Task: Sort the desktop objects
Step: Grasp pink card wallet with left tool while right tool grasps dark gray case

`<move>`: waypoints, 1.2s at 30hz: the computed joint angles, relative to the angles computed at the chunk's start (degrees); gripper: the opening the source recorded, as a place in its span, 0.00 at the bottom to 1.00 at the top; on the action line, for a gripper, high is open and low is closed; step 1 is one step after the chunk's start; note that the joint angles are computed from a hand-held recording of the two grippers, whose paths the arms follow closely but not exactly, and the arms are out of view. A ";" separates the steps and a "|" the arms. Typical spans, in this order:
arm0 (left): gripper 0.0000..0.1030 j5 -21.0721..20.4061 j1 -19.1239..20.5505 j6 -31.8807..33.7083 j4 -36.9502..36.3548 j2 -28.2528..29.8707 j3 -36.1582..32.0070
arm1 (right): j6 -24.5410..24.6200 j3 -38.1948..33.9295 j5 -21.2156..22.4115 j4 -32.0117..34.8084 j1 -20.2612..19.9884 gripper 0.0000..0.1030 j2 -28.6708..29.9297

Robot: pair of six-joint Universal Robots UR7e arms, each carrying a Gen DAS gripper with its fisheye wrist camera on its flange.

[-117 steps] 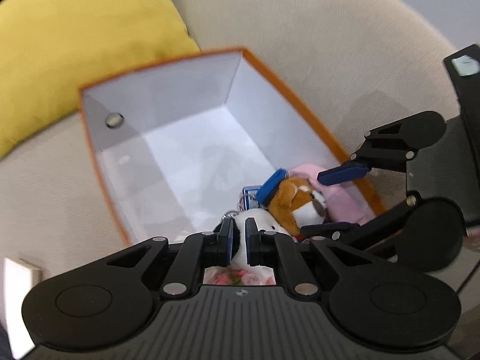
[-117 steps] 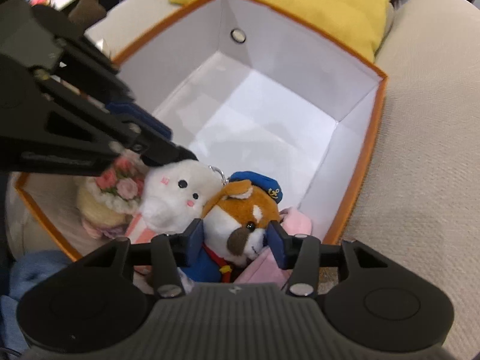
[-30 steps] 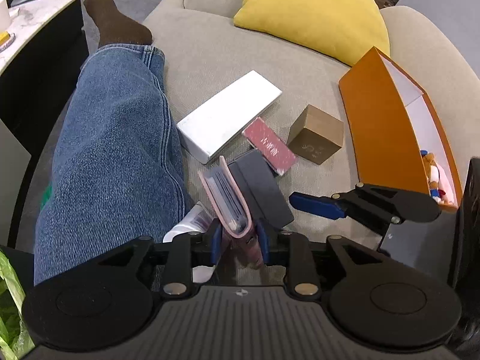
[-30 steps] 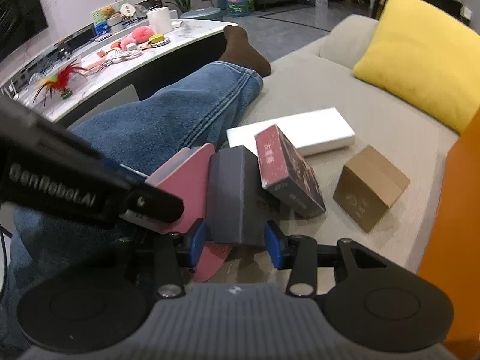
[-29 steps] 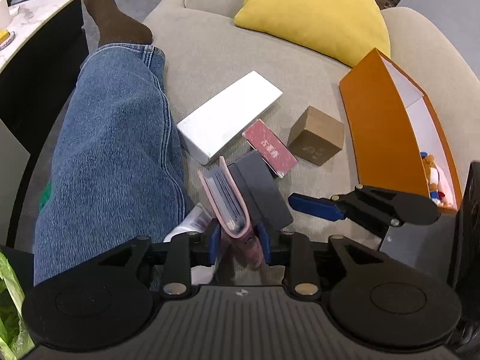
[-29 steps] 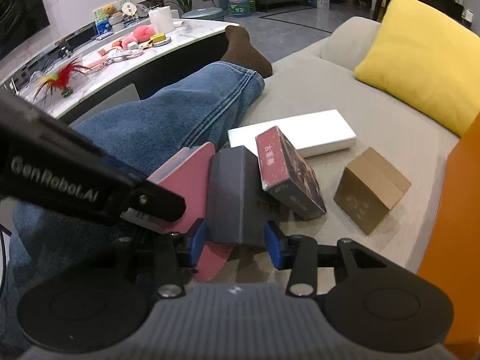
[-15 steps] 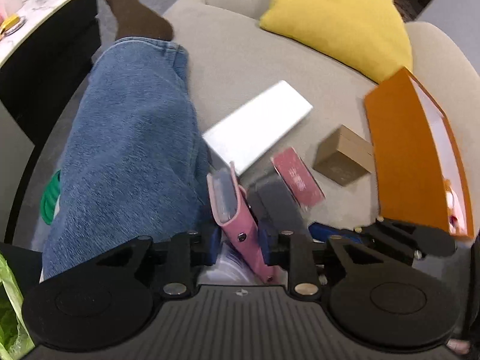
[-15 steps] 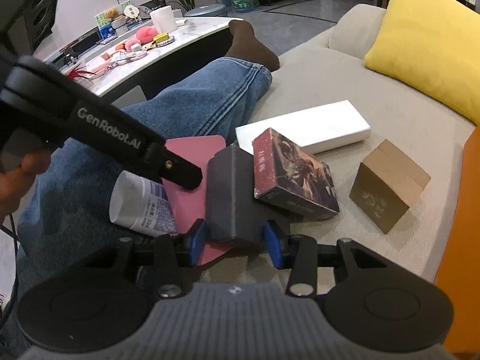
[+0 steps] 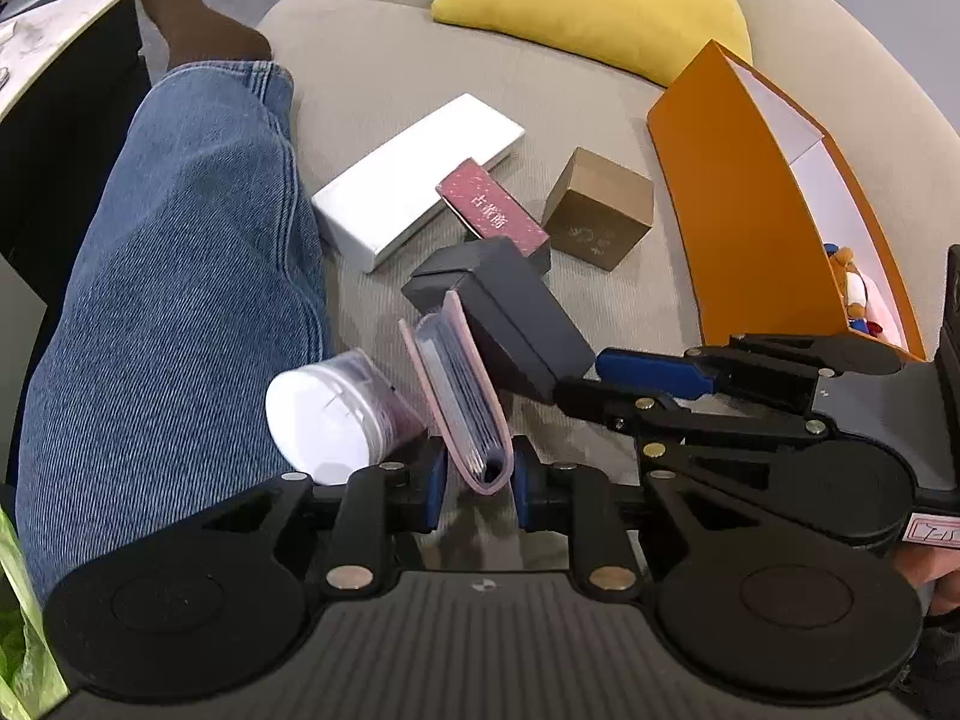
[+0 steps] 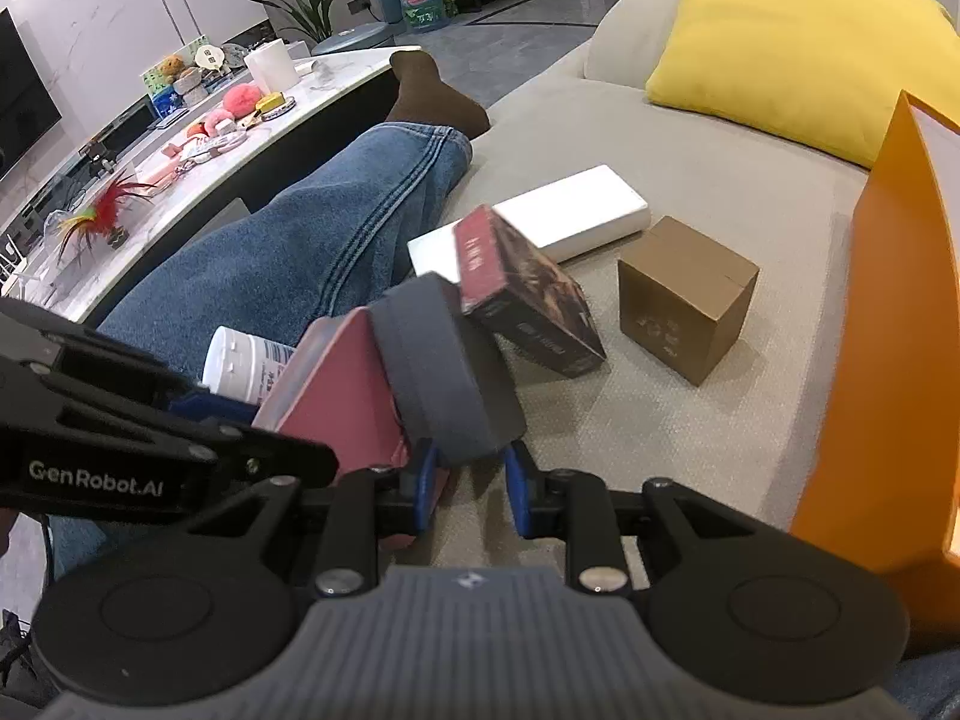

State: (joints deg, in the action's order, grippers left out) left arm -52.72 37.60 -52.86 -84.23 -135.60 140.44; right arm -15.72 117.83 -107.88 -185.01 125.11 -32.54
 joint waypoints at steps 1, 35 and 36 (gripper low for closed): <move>0.23 -0.08 0.11 -0.37 0.20 -0.07 -0.09 | -0.53 -0.08 -0.31 -0.26 0.17 0.26 0.14; 0.26 -0.12 7.08 -0.10 -7.36 -1.00 0.39 | -33.69 -8.68 -0.83 8.21 2.70 0.42 5.07; 0.25 -0.22 7.09 0.14 -7.47 -1.11 0.36 | -32.79 -8.71 -0.66 8.72 2.59 0.41 4.84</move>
State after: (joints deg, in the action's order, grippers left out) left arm -52.94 44.69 -52.72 -91.70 -136.71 140.80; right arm -48.52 109.12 -108.54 -176.29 127.70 -27.70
